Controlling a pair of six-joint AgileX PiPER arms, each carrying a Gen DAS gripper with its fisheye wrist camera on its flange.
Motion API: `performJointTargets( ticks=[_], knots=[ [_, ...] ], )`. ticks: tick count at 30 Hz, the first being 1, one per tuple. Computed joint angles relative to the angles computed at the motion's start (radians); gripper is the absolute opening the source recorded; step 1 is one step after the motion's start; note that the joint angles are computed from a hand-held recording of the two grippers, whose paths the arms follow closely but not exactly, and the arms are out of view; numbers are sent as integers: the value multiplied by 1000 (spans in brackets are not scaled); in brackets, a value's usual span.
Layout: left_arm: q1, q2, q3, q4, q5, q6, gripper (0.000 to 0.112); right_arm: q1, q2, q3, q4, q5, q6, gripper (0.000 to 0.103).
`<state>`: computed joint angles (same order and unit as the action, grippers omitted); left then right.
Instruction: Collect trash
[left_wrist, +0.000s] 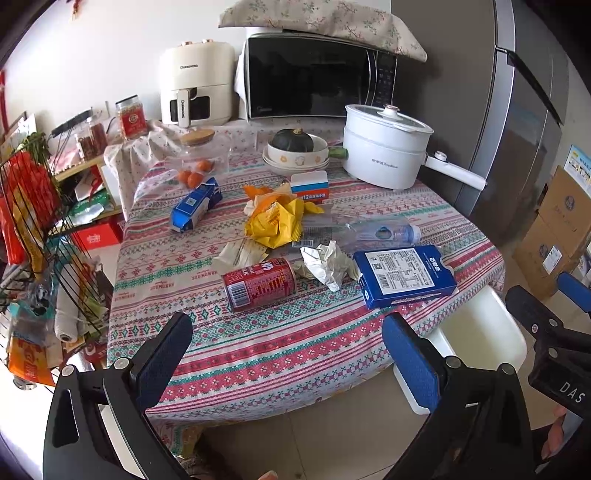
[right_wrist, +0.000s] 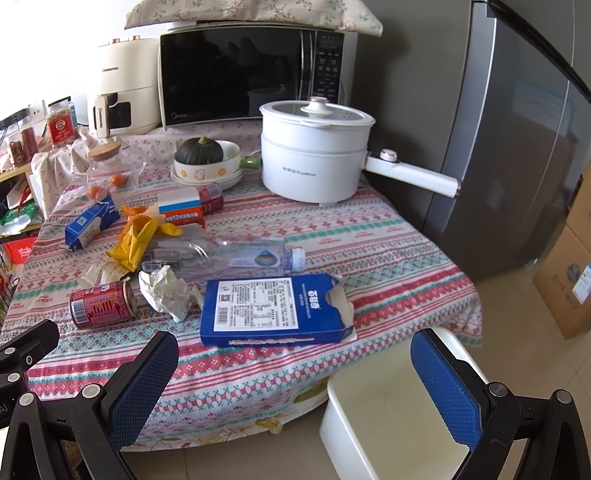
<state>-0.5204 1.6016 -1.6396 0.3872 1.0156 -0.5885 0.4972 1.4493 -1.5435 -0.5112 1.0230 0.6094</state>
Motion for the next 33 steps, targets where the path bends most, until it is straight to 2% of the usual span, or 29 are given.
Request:
performJointTargets(
  ticks=[33],
  knots=[
    [-2, -11, 13, 16, -5, -18, 103, -10, 5, 1, 7, 6, -4, 103]
  ],
)
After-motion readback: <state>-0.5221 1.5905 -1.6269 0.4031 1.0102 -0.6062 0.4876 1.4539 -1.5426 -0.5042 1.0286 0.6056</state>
